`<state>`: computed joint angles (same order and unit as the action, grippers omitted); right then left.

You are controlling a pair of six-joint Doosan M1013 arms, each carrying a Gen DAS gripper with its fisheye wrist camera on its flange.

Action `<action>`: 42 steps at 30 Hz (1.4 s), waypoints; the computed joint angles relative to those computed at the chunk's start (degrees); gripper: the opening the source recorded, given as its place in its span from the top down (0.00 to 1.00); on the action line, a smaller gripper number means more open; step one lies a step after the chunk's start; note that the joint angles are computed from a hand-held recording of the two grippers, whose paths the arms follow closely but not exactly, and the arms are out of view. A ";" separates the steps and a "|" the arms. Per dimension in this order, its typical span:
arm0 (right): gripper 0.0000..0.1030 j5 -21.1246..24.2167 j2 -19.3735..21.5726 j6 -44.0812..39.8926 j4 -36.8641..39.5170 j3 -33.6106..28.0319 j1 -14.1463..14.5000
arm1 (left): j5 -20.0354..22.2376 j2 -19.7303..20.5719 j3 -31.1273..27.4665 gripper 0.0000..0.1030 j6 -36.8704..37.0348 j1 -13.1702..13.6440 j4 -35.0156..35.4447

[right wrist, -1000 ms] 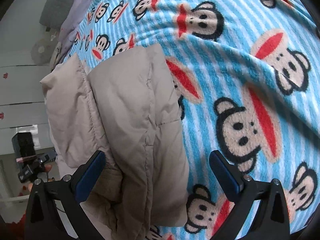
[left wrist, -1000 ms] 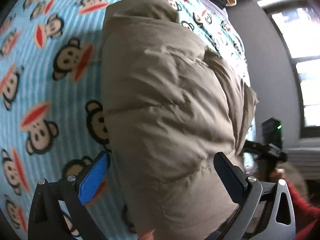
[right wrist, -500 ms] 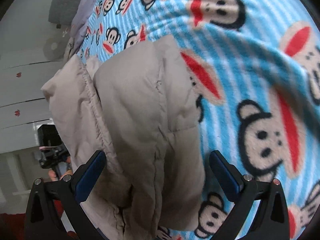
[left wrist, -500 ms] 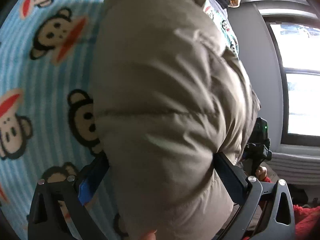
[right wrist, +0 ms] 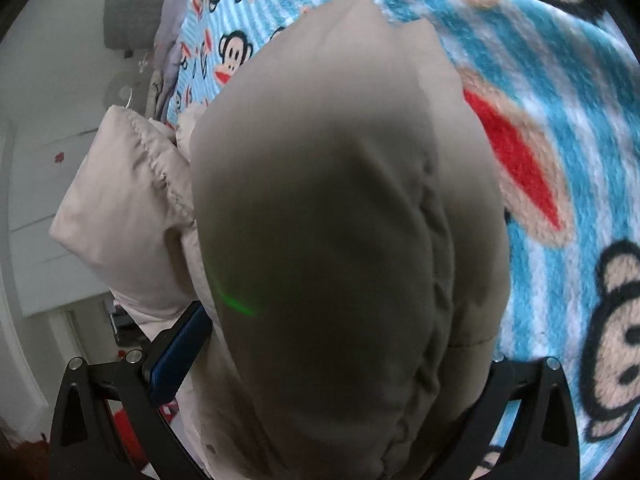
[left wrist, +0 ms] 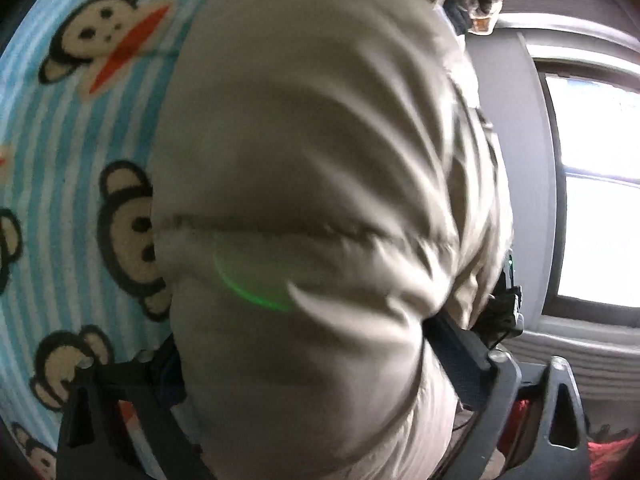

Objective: Fold large clothes

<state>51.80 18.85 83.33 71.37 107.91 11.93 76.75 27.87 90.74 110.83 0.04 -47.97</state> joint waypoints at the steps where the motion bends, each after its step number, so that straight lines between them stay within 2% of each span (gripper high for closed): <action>1: 0.06 -0.32 -0.19 0.23 0.86 0.14 0.15 | -0.14 -0.38 0.05 0.12 0.41 0.06 -0.30; 3: 0.24 -1.05 -0.79 -0.29 2.42 0.40 0.46 | 0.31 -1.16 0.14 0.17 1.76 0.55 -1.33; 6: 0.37 -3.00 -1.98 0.63 0.70 -0.77 1.57 | 1.51 -1.86 -0.73 0.18 4.57 1.40 -2.92; 11: 0.38 -6.21 -2.43 2.57 -1.78 -4.62 4.17 | 4.18 -1.07 -5.05 0.18 7.49 3.97 -4.17; 15: 0.38 -9.01 -0.63 4.72 -3.53 -9.74 7.00 | 7.17 1.73 -11.65 0.18 8.03 7.64 -4.16; 19: 0.38 -11.03 4.11 5.24 -4.25 -17.54 9.93 | 8.33 5.05 -19.09 0.18 8.21 11.05 -2.15; 24: 0.38 -10.95 12.65 7.06 -5.57 -28.51 12.60 | 7.76 9.87 -26.20 0.18 5.98 14.08 2.25; 27: 0.37 -8.26 17.73 13.72 -12.01 -34.94 13.55 | 6.17 13.30 -29.05 0.18 1.34 14.78 8.11; 29: 0.35 -4.84 20.96 22.04 -19.15 -39.26 14.21 | 6.10 14.45 -28.81 0.13 -0.97 15.06 9.68; 30: 0.30 -4.07 21.71 24.49 -20.98 -40.19 14.43 | 5.48 14.30 -27.78 0.13 -1.55 15.17 9.34; 33: 0.29 -3.37 21.20 29.10 -25.22 -40.31 14.77 | 1.43 11.59 -24.99 0.13 -0.25 14.96 11.13; 35: 0.29 -3.43 19.14 34.58 -33.89 -39.63 15.53 | -2.54 9.03 -22.55 0.13 1.72 14.91 13.86; 37: 0.29 -6.79 15.49 40.14 -43.58 -37.20 16.50 | -6.40 6.78 -21.35 0.16 4.01 14.88 14.41; 38: 0.30 -8.83 14.14 39.35 -44.03 -36.28 15.88 | -7.57 6.10 -21.58 0.21 5.38 15.06 13.77; 40: 0.37 -14.87 11.59 32.36 -37.82 -32.93 15.41 | -7.95 7.10 -24.86 0.23 5.72 15.12 13.71; 42: 0.38 -14.77 11.78 23.33 -29.07 -32.95 14.35 | -9.23 8.21 -27.41 0.23 5.50 14.38 14.39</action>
<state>37.03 30.62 106.66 42.30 74.96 26.29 67.53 36.09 63.33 116.33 14.43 -33.57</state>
